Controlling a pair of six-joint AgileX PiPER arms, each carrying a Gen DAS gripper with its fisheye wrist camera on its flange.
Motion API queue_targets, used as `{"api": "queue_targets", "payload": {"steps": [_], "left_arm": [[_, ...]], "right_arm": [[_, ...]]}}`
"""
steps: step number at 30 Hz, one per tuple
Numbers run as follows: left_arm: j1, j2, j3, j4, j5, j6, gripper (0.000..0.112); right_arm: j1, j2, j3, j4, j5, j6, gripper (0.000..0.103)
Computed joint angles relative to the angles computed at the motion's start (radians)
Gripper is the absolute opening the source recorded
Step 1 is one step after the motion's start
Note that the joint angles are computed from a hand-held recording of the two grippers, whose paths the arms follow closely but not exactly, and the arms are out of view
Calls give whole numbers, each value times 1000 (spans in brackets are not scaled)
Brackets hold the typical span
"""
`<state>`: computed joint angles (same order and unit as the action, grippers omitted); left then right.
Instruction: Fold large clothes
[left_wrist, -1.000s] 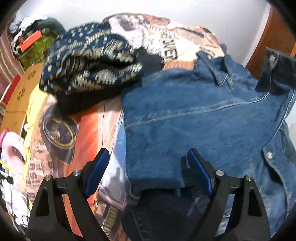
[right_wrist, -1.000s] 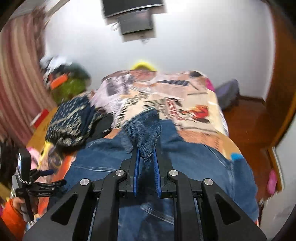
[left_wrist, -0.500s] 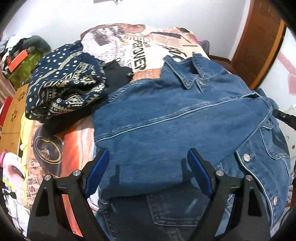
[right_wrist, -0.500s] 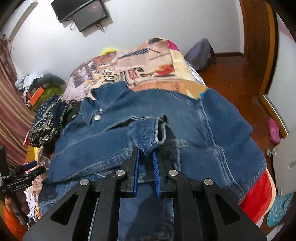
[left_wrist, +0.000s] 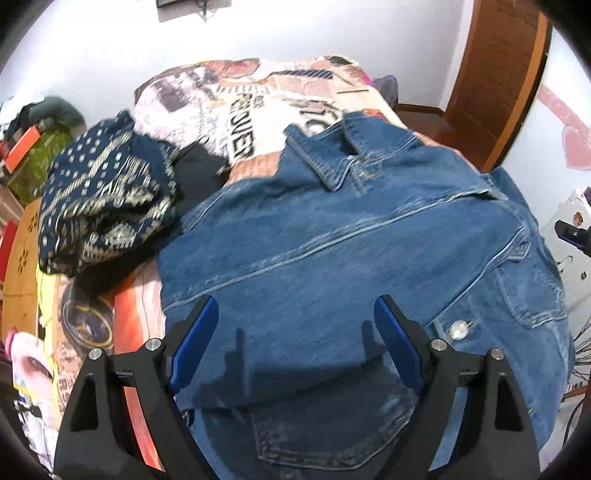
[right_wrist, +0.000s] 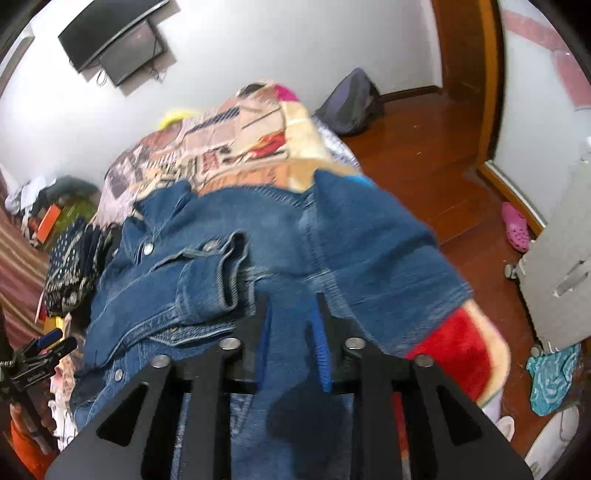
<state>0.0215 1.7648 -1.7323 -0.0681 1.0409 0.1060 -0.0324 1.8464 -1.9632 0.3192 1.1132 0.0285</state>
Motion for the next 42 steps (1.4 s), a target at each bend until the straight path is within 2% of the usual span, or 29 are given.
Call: {"api": "queue_targets", "payload": {"steps": [2, 5, 14, 22, 29, 35, 37, 39, 41, 42], "left_arm": [[-23, 10, -37, 3, 5, -9, 86], [-53, 31, -94, 7, 18, -21, 86], [-145, 119, -251, 19, 68, -42, 86], [-178, 168, -293, 34, 96, -61, 86], [-154, 185, -297, 20, 105, -85, 86], [-132, 191, -294, 14, 107, -103, 86], [-125, 191, -290, 14, 108, -107, 86], [-118, 184, -276, 8, 101, -108, 86], [-112, 173, -259, 5, 91, -105, 86], [-111, 170, -255, 7, 88, -104, 86]], "right_arm": [[-19, -13, 2, 0, -10, 7, 46], [-72, -55, 51, 12, -60, 17, 57], [-200, -13, 83, 98, -53, 65, 57], [-271, 147, 39, 294, 57, 71, 57], [-299, 254, -45, 371, 74, 89, 60], [-292, 348, -165, 313, 77, 189, 60], [-276, 373, -214, 265, 71, 236, 56], [-246, 384, -259, 181, 69, 279, 46], [-215, 399, -317, 85, 94, 310, 28], [-209, 389, -318, 63, 95, 305, 24]]}}
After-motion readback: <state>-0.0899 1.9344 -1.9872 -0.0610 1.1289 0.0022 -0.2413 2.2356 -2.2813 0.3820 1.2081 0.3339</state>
